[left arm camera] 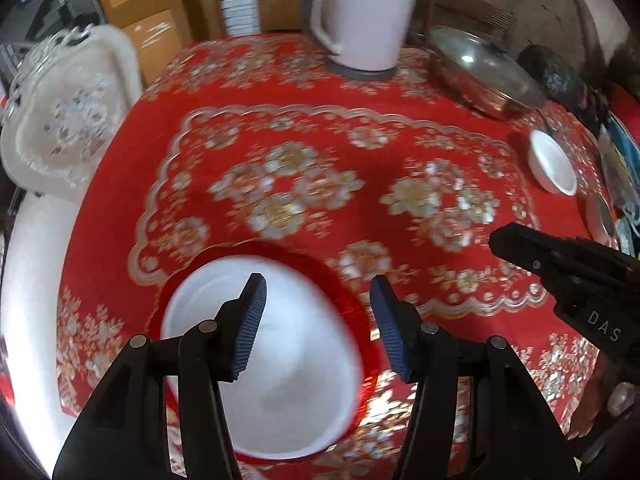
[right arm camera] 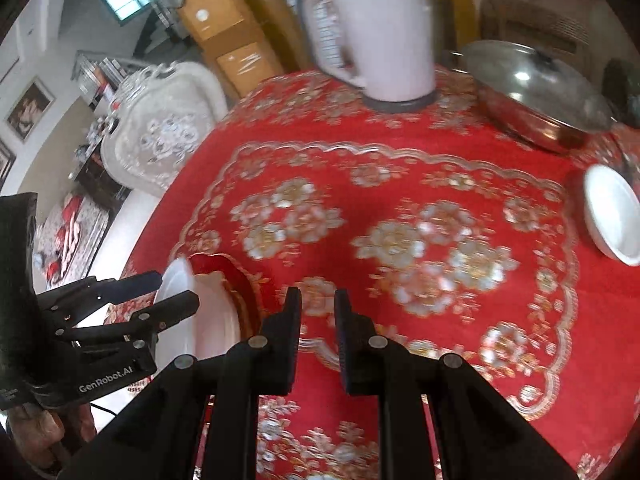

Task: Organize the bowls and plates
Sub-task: 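Reach the right gripper to the small white plate beside the pot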

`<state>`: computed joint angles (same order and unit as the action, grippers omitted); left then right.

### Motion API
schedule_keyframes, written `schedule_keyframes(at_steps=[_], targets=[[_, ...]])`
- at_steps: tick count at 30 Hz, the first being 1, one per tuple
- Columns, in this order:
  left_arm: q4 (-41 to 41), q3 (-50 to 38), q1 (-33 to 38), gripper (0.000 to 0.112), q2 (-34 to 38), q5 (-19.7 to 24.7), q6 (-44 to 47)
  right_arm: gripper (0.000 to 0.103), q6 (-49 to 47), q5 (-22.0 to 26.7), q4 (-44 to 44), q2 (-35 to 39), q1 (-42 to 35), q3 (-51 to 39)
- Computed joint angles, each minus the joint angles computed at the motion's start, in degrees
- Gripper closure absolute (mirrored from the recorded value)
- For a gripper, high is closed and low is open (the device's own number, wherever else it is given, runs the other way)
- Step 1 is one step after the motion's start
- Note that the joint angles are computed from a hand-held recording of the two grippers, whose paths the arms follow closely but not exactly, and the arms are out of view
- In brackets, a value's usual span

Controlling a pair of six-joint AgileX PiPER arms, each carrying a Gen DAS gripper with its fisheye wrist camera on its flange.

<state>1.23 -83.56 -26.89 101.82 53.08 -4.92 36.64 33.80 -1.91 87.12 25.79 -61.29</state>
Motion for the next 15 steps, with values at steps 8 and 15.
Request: schedule_keyframes(at_steps=[8,15], targets=[[-0.1,-9.1,-9.0,0.058,6.1,2.6,-1.8,0.087,-4.3,1.1,3.1,-9.1,-9.8,9.1],[0.1,-20.6,-15.4,0.058,13.8,5.8,-3.3,0.087,-10.8,3.0,6.0,-15.2,-19.8,13.9]])
